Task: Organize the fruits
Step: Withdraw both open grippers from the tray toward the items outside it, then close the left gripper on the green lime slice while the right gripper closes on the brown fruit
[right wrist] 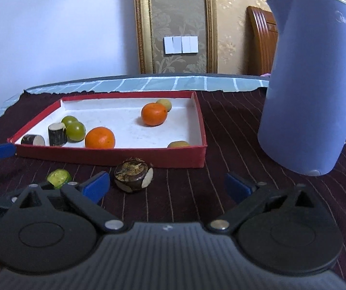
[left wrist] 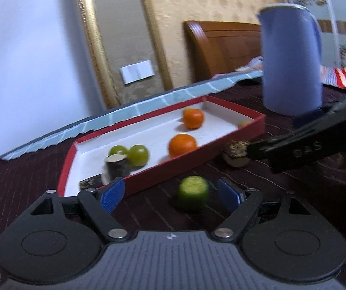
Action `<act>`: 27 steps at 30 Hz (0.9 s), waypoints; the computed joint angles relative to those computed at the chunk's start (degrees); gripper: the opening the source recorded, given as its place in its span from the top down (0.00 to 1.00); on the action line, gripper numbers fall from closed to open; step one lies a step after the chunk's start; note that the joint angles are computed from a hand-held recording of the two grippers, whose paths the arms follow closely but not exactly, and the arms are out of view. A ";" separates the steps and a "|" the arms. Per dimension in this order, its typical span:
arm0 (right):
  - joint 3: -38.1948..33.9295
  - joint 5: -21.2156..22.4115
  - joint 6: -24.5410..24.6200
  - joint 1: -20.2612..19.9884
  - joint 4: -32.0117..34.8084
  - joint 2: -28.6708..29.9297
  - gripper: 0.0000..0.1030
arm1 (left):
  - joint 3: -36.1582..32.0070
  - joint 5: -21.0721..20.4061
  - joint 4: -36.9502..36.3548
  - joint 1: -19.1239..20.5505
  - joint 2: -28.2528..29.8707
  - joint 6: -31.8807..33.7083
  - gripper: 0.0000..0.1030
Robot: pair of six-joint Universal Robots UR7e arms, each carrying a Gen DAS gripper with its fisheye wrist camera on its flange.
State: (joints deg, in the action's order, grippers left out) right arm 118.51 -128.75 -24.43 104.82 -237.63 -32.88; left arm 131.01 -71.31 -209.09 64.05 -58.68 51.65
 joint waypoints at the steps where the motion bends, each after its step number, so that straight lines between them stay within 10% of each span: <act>1: -0.49 -0.63 -0.50 0.11 0.09 0.38 0.04 | -0.09 0.44 0.58 -0.17 0.23 0.63 0.24; 5: -1.07 -1.49 -1.04 0.32 0.22 0.70 0.07 | -1.86 3.63 5.65 -0.62 0.70 -0.55 0.46; 27: -5.38 -2.05 0.77 -0.30 13.35 0.22 0.20 | -5.81 3.42 17.78 -0.36 0.00 -11.25 0.70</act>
